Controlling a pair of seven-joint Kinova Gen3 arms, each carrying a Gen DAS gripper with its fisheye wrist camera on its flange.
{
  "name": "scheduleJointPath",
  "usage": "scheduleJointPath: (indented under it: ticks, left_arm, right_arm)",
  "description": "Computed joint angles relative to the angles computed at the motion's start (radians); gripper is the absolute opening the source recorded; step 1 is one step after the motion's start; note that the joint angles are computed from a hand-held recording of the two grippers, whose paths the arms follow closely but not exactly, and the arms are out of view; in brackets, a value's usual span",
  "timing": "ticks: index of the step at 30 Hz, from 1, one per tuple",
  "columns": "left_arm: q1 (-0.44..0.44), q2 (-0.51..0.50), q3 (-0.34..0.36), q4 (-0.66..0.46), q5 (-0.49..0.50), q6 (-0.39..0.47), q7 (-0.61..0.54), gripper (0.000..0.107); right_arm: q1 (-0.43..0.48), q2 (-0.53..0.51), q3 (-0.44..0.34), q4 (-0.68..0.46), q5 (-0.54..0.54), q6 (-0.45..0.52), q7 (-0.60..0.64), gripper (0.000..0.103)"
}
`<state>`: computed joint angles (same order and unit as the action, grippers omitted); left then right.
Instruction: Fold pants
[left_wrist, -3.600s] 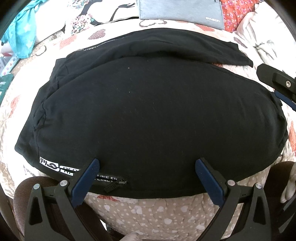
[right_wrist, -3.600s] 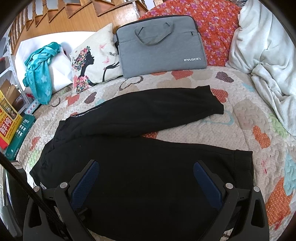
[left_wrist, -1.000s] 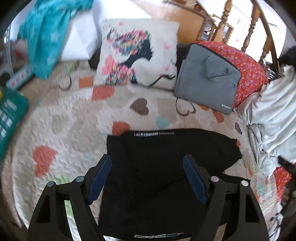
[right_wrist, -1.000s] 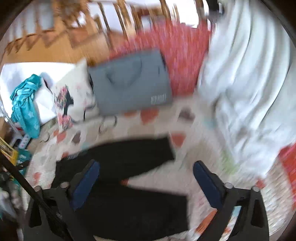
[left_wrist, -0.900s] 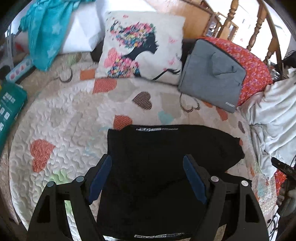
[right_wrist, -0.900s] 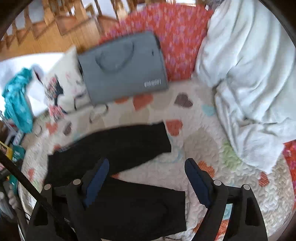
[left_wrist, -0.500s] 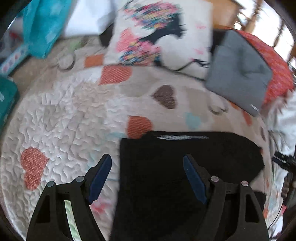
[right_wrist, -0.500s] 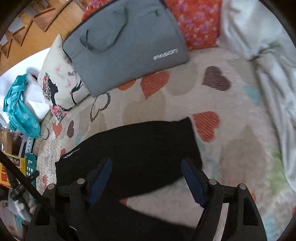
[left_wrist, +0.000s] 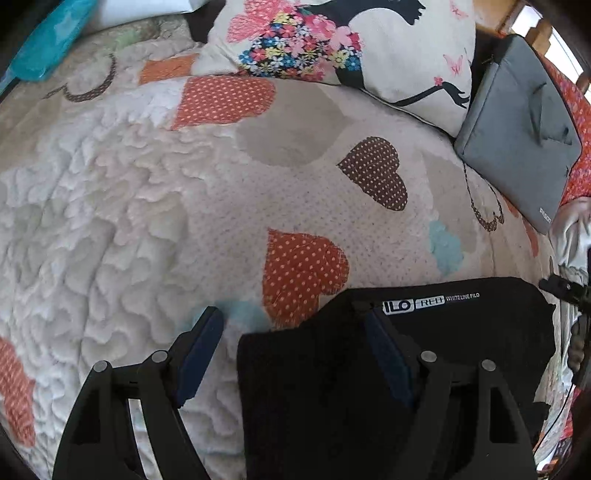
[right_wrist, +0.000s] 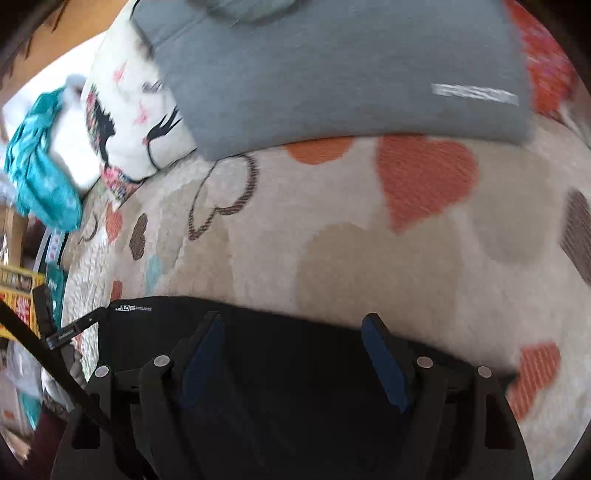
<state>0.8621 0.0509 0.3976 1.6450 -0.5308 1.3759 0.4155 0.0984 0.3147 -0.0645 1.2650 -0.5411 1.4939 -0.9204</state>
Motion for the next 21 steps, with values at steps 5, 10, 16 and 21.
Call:
scheduleJointPath:
  ticks: [5,10,16,21]
  left_arm:
    - [-0.016,0.005,-0.025,-0.009,0.0,-0.039,-0.104,0.083]
    - [-0.086,0.024,0.091,-0.085,-0.071,0.048,-0.148,0.083]
    - [-0.341,0.074,0.346,-0.143,-0.08,0.012,-0.301,0.083]
    - [-0.409,0.286,0.462,-0.254,-0.123,0.079,-0.493,0.083]
  right_arm:
    - [-0.049,0.01,-0.019,0.018,0.035,-0.053,0.014,0.082]
    - [-0.047,-0.013,-0.015,0.052,0.041,-0.067,0.044,0.082]
    - [-0.029,-0.028,-0.009,0.084,0.035,-0.062,0.136,0.082]
    - [-0.02,-0.02,-0.001,0.073,0.035,-0.049,0.169,0.073]
